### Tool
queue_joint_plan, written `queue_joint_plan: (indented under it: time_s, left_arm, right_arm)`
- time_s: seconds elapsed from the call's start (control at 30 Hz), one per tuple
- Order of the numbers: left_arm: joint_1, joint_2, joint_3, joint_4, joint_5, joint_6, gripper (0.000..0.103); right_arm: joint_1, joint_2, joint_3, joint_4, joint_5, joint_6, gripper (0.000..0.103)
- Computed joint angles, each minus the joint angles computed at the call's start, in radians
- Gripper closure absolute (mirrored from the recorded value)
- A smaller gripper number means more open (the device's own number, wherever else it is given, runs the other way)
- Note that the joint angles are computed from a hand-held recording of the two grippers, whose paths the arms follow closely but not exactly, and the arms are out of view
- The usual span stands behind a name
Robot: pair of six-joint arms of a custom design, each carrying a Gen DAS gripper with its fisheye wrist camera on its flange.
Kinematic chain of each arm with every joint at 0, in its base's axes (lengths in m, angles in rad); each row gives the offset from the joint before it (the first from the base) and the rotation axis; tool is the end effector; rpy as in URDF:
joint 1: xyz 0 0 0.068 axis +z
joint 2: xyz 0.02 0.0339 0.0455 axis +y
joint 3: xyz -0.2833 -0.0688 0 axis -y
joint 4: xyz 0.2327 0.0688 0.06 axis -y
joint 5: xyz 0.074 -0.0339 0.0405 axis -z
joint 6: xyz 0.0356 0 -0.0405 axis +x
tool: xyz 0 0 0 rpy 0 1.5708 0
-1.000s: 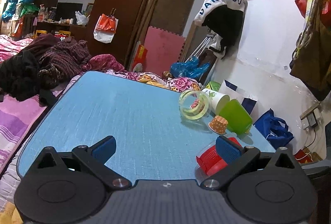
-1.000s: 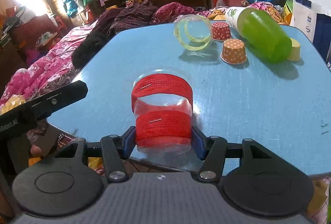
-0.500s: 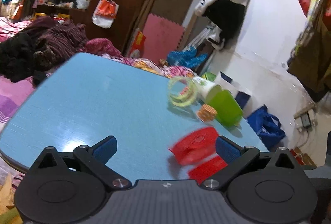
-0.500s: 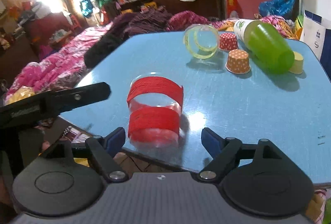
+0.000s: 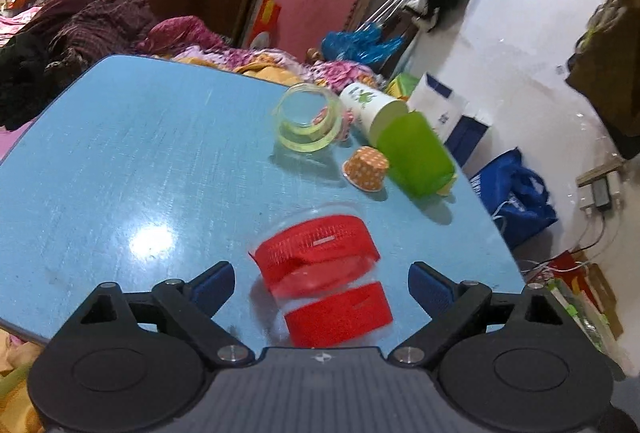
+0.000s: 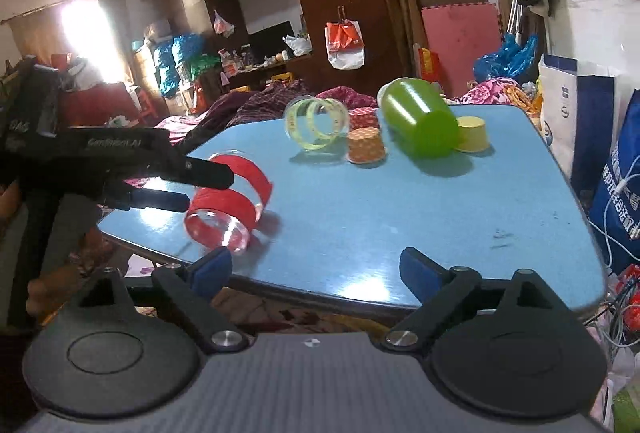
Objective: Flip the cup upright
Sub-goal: 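Grasp the cup with the left tool while the right tool releases it, then turn the cup rim-up with the left tool and lower it onto the table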
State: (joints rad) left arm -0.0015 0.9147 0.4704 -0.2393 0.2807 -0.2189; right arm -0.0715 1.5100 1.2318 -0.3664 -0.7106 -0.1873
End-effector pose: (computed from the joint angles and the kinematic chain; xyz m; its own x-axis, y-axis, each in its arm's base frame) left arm 0.1670 -0.0101 0.2238 -0.6635 -0.2077 -0.7188 0.0739 0.9378 -0.3392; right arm 0.3246 0.0000 0.3294 -0.5021 -0.1055 -0.8583 -0.5694 0.7874 0.2362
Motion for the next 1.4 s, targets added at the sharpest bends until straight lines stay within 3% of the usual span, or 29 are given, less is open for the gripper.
queue_joint_plan:
  time_s: [0.07, 0.27, 0.57, 0.67, 0.7, 0.93, 1.0, 1.1, 1.23, 1.4]
  left_arm:
    - [-0.004, 0.043, 0.039, -0.027, -0.002, 0.001, 0.007]
    - [-0.033, 0.125, 0.112, -0.085, -0.049, 0.003, 0.008]
    - [-0.114, 0.174, 0.171, -0.133, -0.154, -0.033, 0.017]
    - [-0.131, 0.187, 0.188, -0.135, -0.169, -0.015, 0.019]
    - [-0.135, 0.192, 0.192, -0.137, -0.181, -0.011, 0.024]
    - [-0.131, 0.215, 0.205, -0.112, -0.195, 0.055, 0.027]
    - [-0.115, 0.208, 0.194, -0.086, -0.159, 0.085, 0.027]
    - [-0.096, 0.174, 0.142, 0.030, -0.131, 0.117, 0.027]
    - [-0.128, 0.129, -0.030, 0.398, -0.212, 0.163, 0.027]
    - [-0.093, 0.181, -0.203, 0.793, -0.149, 0.205, 0.028]
  right_arm:
    - [-0.003, -0.005, -0.009, 0.009, -0.010, -0.012, 0.001]
    - [-0.019, 0.016, -0.003, -0.009, -0.039, -0.071, 0.001]
    - [-0.030, 0.044, 0.013, -0.043, -0.061, -0.095, 0.001]
    - [-0.031, 0.044, 0.013, -0.048, -0.063, -0.094, 0.001]
    - [-0.031, 0.045, 0.014, -0.049, -0.065, -0.093, 0.001]
    - [0.005, 0.067, 0.047, -0.052, -0.061, -0.072, 0.001]
    - [0.016, 0.081, 0.058, -0.051, -0.066, -0.057, 0.001]
    - [0.027, 0.088, 0.067, -0.056, -0.070, -0.055, 0.001]
    - [0.051, 0.092, 0.086, -0.024, -0.037, -0.025, 0.001]
    - [0.066, 0.101, 0.088, 0.019, -0.014, 0.014, 0.001]
